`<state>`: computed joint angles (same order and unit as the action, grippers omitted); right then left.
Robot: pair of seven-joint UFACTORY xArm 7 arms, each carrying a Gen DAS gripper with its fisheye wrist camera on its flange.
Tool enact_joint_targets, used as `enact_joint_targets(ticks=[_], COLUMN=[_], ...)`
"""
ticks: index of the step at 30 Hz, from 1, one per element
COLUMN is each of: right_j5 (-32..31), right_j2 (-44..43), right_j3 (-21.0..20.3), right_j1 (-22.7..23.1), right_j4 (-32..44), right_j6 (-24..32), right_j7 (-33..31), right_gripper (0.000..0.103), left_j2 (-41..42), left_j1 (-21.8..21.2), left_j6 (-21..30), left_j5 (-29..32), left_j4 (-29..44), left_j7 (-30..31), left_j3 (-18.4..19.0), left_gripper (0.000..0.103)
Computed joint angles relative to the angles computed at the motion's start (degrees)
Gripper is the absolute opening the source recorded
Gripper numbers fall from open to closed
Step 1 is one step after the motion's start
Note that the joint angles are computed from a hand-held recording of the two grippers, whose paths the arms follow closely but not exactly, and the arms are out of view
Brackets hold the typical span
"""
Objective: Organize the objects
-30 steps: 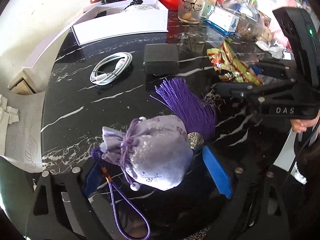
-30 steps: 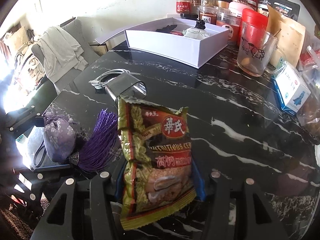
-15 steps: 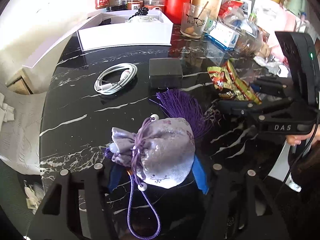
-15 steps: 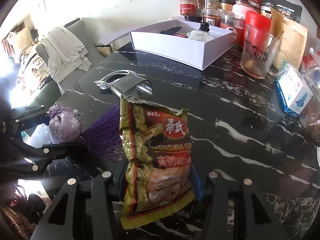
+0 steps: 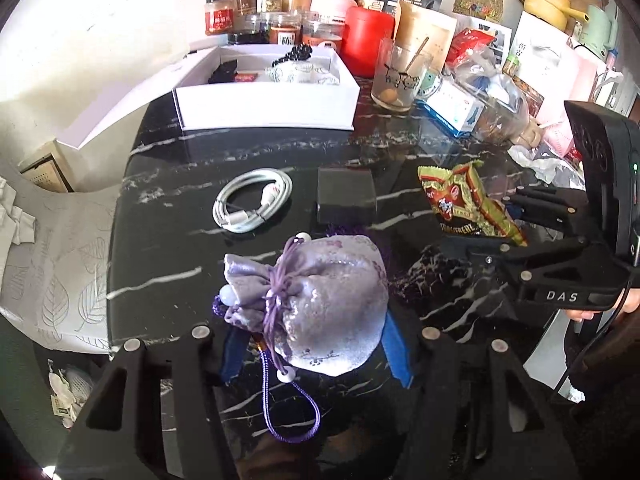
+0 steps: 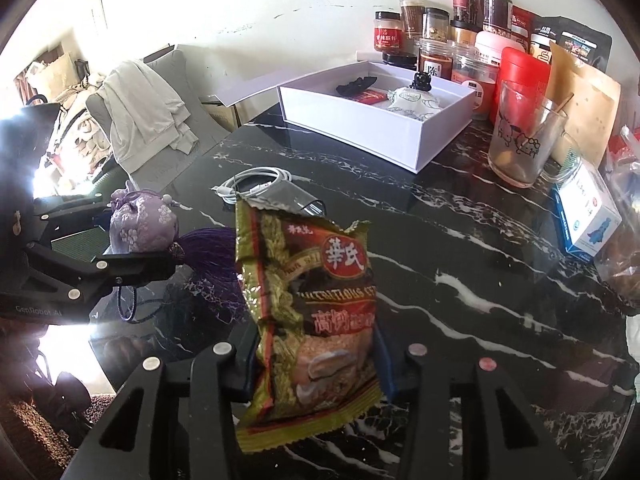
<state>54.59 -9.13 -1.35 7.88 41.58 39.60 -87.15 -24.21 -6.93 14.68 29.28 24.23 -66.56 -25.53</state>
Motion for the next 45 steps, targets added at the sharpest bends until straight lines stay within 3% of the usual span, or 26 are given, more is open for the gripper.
enact_joint_targets(ticks=[12, 18, 33, 45], right_j5=[0.6, 0.8, 0.9, -0.4], right_j2=[-0.8, 0.9, 6.5, 13.6], right_j3=[-0.4, -0.1, 2.1, 5.0], right_j1=[0.0, -0.2, -1.4, -2.8], right_j4=[3.6, 6.6, 15.1, 23.9], right_j6=[3.4, 3.8, 4.0, 3.9], right_j7=[0.3, 0.4, 0.0, 3.1], right_gripper=[0.043, 0.043, 0.043, 0.043], left_j2=[-3.0, -2.3, 6.0, 14.9], left_j1=[-2.0, -1.5, 0.6, -0.7], left_j6=[8.4, 9.9, 9.2, 7.7], left_j5=[-2.7, -3.3, -1.5, -1.6], left_j4=[5.1, 7.7, 15.9, 24.0], left_j7=[6.2, 10.0, 14.0, 19.4], left_j3=[4.0, 6.1, 9.0, 14.1], left_gripper=[0.055, 0.055, 0.055, 0.055])
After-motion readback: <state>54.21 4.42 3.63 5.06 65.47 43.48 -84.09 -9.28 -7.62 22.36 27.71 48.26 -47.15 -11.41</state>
